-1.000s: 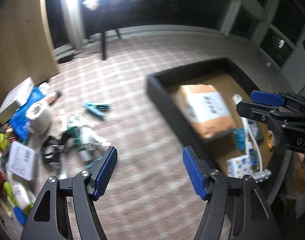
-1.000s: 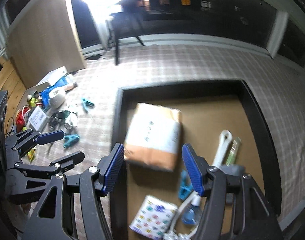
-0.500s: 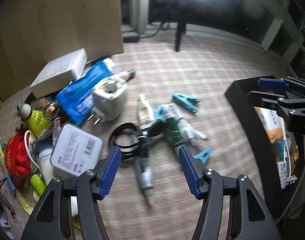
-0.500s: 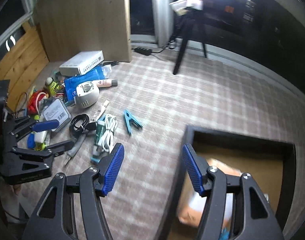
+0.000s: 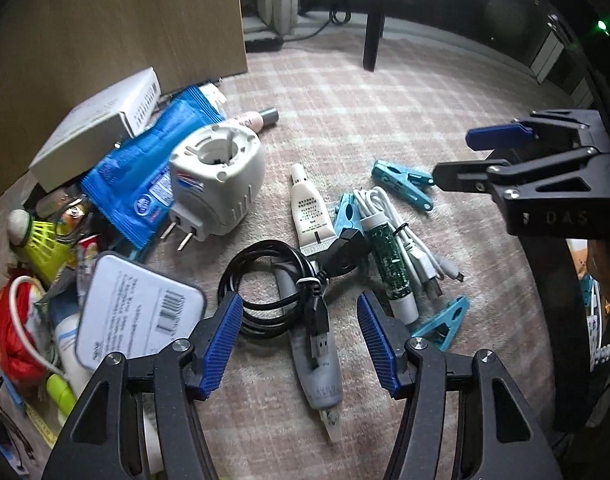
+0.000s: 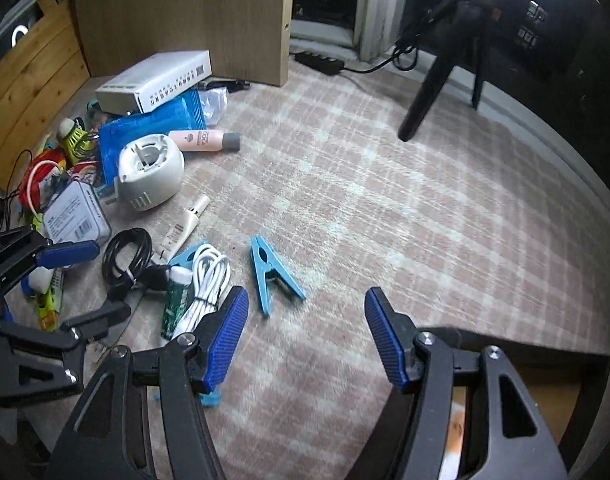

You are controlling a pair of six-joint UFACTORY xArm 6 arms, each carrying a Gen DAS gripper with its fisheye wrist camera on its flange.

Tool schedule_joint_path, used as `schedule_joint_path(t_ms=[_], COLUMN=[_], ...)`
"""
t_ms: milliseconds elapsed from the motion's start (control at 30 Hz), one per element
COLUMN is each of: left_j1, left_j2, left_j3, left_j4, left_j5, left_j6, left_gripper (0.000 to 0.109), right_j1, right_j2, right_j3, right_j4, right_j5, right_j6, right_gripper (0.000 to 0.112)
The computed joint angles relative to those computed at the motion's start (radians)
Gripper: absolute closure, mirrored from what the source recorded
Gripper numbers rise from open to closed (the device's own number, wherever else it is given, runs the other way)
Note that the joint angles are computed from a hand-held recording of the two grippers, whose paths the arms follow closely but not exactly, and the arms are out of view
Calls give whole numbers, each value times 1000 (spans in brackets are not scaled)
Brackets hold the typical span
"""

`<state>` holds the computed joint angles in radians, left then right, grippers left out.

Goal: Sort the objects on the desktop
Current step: 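Withdraw both grippers from the tray back to the cluttered floor, then grasp the black cable with the left gripper while the right gripper grasps the blue clothespin, then carry the cable and clothespin into the tray and release them with both grippers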

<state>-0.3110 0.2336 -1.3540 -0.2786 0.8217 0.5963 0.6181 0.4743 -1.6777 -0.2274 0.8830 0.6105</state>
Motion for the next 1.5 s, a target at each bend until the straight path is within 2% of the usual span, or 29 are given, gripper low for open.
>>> schedule_joint_path(t_ms=[67, 300, 333, 367, 467, 567, 633, 700, 1000, 1100, 1133, 1267, 1500], left_j1=[-2, -2, -2, -2, -5, 1, 7, 12, 33, 35, 36, 32, 34], left_j2=[16, 40, 42, 47, 39, 37, 34, 27, -38, -58, -63, -88, -129], left_j3=[-10, -24, -23, -26, -6, -4, 1, 10, 83, 94, 93, 100, 127], left_j4=[8, 1, -5, -9, -18, -45, -68, -83, -163, -174, -178, -204, -233], left_j5=[0, -27, -32, -27, -44, -38, -41, -44, -79, -86, -83, -85, -82], left_j6=[-8, -16, -14, -17, -22, -15, -11, -13, -31, -33, -35, -23, -5], left_gripper=[59, 61, 64, 73, 79, 83, 83, 83, 84, 85, 92, 92, 92], right_j1=[-5, -8, -8, -8, 1, 6, 5, 1, 5, 13, 16, 26, 36], right_j2=[31, 96, 99, 102, 102, 86, 77, 59, -52, -93, -108, -185, -278], right_j3=[-32, -82, -81, -78, -61, -33, -21, 7, 200, 247, 258, 319, 391], right_j4=[12, 27, 31, 37, 4, -30, -39, -38, -40, -100, -111, -204, -284], right_j5=[9, 12, 6, -2, -25, -50, -55, -72, -261, -283, -284, -303, -304], right_j6=[-20, -43, -42, -42, -8, 37, 60, 94, 260, 350, 368, 484, 575], right_gripper=[53, 53, 53, 53, 55, 66, 82, 87, 87, 87, 87, 87, 87])
